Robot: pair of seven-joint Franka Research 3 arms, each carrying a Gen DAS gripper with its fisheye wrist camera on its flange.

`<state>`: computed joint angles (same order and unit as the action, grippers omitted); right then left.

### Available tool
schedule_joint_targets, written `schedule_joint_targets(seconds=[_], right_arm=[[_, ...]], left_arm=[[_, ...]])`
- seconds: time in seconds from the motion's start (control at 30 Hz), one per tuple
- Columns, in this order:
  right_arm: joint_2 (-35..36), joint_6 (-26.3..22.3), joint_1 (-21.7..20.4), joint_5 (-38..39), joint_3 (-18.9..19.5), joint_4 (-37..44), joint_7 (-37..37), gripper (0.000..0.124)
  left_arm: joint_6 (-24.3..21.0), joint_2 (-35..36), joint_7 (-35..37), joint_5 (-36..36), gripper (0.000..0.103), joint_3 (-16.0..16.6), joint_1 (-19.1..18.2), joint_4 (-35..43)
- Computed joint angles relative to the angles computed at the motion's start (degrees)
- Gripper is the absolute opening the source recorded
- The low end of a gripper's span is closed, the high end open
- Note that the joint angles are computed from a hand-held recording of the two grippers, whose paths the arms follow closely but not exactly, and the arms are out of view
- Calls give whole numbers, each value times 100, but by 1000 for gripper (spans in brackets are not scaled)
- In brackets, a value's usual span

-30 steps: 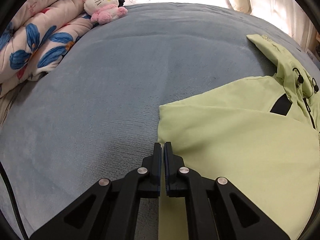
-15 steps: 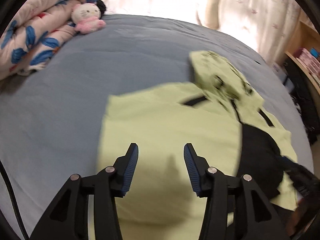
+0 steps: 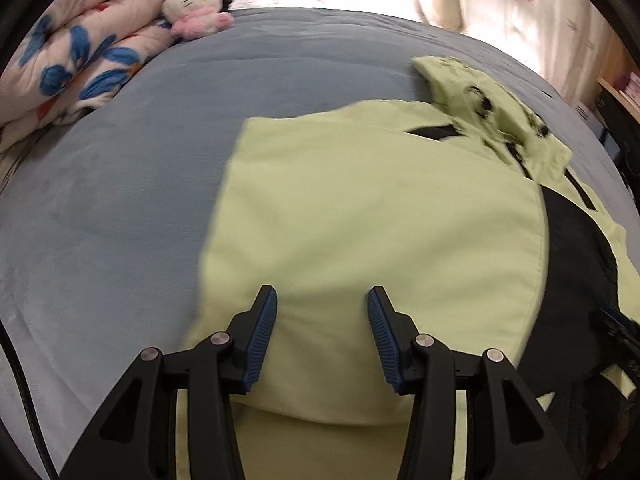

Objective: Fold large clothes

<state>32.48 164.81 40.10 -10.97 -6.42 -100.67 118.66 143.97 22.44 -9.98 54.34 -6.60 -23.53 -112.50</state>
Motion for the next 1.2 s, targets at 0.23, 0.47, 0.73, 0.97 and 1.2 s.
schedule_joint_targets(seconds=[0.23, 0.47, 0.73, 0.97, 1.2], right_arm=[[-214, 177, 491, -414, -586, -319, 575, 34], [-274, -33, 418, -747, -474, -289, 904, 36], [-952, -102, 330, -1033, -329, -867, 1566, 36], [-2092, 139, 513, -2307, -431, -2000, 3067, 37], [-3180, -19, 418, -4008, -205, -2743, 4481, 42]], left_arm=[[-35, -216, -380, 282, 46, 27, 46, -397], [-99, -233, -296, 203, 46, -62, 131, -401], [-323, -780, -7, -371, 47, -318, 140, -772], [-534, -1709, -283, -593, 47, -714, 38, -1454], [-1151, -2700, -617, -767, 57, -1264, -165, -1941]])
